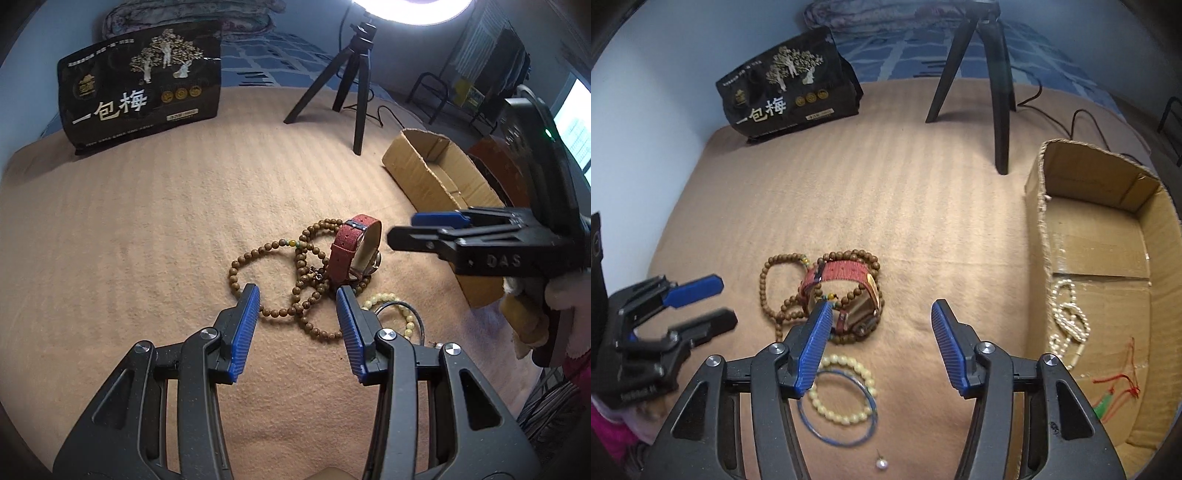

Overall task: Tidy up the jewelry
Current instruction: 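Grasp the red-strap watch with the right tool while the left tool grasps the wooden beads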

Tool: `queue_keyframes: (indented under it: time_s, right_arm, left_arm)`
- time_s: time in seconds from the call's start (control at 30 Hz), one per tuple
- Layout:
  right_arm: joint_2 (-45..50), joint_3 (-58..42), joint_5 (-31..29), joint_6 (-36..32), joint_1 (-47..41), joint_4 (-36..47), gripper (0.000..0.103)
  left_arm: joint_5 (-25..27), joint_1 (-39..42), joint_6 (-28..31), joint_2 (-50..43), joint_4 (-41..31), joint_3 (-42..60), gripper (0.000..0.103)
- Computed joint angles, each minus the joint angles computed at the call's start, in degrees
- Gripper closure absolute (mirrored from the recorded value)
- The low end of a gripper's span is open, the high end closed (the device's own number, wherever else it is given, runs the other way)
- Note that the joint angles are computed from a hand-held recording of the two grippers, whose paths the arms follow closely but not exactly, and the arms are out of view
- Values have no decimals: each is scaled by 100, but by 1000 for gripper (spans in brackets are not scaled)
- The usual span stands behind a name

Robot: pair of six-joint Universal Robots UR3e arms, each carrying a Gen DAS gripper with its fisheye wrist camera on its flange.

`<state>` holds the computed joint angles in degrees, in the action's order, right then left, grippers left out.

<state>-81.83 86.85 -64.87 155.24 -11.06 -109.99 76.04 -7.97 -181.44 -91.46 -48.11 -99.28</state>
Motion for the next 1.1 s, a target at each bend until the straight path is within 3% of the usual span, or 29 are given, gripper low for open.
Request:
queue_keyframes:
  time_s: [0.13, 0.27, 0.37, 0.53, 0.8, 1.1]
  right_arm:
    - [249, -159, -219, 164, 202, -117, 59]
    - [388, -201, -235, 271, 267, -186, 62]
    - [487, -218, -241, 299, 312, -224, 70]
    - [651, -284, -208, 367, 330, -245, 94]
    - [423, -66, -211, 367, 252, -388, 99]
    - [147, 140, -121, 385, -53, -457, 100]
  left_arm:
    - [-55, 1, 71, -84, 32, 28, 59]
    - [-15, -37, 137, -164, 82, 45, 59]
    - [27, -57, 177, -216, 136, 34, 59]
    - [81, -82, 226, -281, 186, 62, 59]
    - [219, -289, 380, -585, 197, 329, 59]
    - [776, -873, 501, -1366, -10, 1065, 59]
